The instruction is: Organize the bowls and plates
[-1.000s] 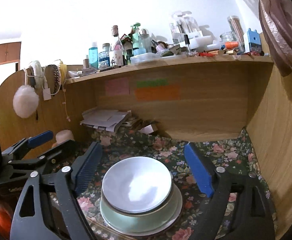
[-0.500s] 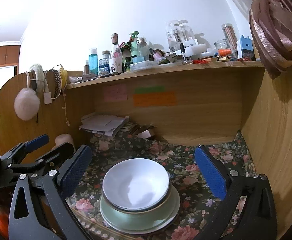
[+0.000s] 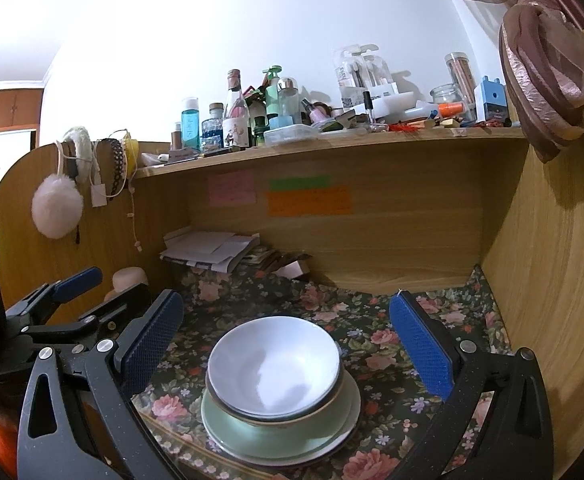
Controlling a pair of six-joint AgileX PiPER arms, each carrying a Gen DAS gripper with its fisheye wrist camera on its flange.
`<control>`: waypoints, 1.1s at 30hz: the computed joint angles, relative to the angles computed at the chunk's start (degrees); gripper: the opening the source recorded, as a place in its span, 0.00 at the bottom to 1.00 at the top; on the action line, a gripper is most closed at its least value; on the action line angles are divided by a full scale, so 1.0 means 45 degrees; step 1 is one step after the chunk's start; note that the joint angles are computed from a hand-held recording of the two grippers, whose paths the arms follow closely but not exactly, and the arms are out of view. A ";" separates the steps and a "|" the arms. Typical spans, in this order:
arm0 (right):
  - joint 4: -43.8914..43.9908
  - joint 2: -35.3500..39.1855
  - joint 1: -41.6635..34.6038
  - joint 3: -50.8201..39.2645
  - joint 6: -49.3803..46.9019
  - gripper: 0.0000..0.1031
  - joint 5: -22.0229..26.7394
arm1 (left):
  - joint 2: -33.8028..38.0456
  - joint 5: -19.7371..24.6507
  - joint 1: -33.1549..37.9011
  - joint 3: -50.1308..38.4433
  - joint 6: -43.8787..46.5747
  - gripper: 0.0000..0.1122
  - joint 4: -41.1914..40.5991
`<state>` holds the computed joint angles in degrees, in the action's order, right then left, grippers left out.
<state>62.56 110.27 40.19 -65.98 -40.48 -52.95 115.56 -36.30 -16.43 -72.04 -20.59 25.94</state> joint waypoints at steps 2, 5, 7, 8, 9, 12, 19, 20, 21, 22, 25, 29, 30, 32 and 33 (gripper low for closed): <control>-0.0042 0.0023 -0.0037 -0.0028 -0.0014 1.00 0.0044 | 0.0037 0.0095 -0.0006 -0.0092 -0.0139 0.92 0.0095; -0.0076 0.0046 -0.0071 -0.0052 -0.0009 1.00 0.0082 | 0.0085 0.0142 -0.0028 -0.0173 -0.0112 0.92 0.0046; -0.0123 0.0024 -0.0088 -0.0027 0.0024 1.00 0.0116 | 0.0097 0.0166 -0.0051 -0.0188 -0.0073 0.92 -0.0046; -0.0139 0.0020 -0.0095 -0.0025 0.0047 1.00 0.0129 | 0.0114 0.0175 -0.0053 -0.0217 -0.0118 0.92 -0.0029; -0.0170 0.0031 -0.0121 -0.0035 0.0072 1.00 0.0161 | 0.0135 0.0214 -0.0073 -0.0266 -0.0133 0.92 -0.0055; -0.0254 0.0051 -0.0226 -0.0091 0.0100 1.00 0.0298 | 0.0202 0.0267 -0.0103 -0.0370 -0.0152 0.92 -0.0112; -0.0336 0.0092 -0.0331 -0.0189 0.0071 1.00 0.0400 | 0.0332 0.0396 -0.0119 -0.0597 -0.0226 0.92 -0.0103; -0.0306 0.0103 -0.0330 -0.0209 0.0039 1.00 0.0384 | 0.0346 0.0411 -0.0121 -0.0627 -0.0258 0.92 -0.0086; -0.0326 0.0082 -0.0331 -0.0177 0.0068 1.00 0.0395 | 0.0357 0.0417 -0.0125 -0.0648 -0.0260 0.92 -0.0084; -0.0384 0.0064 -0.0359 -0.0153 0.0124 1.00 0.0435 | 0.0361 0.0419 -0.0134 -0.0653 -0.0212 0.92 -0.0136; -0.0469 0.0050 -0.0431 -0.0165 0.0228 1.00 0.0538 | 0.0332 0.0423 -0.0155 -0.0604 -0.0118 0.92 -0.0232; -0.0593 0.0058 -0.0536 -0.0171 0.0433 1.00 0.0593 | 0.0414 0.0478 -0.0128 -0.0799 -0.0253 0.92 -0.0037; -0.0606 0.0055 -0.0552 -0.0167 0.0463 1.00 0.0604 | 0.0447 0.0533 -0.0125 -0.0882 -0.0349 0.92 0.0058; -0.0580 0.0063 -0.0577 -0.0171 0.0491 1.00 0.0588 | 0.0501 0.0618 -0.0147 -0.0997 -0.0418 0.92 0.0139; -0.0559 0.0067 -0.0582 -0.0172 0.0511 1.00 0.0565 | 0.0525 0.0658 -0.0166 -0.1037 -0.0424 0.92 0.0149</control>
<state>60.04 110.57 37.57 -66.75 -38.18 -50.40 117.92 -33.34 -17.18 -76.71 -22.50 26.61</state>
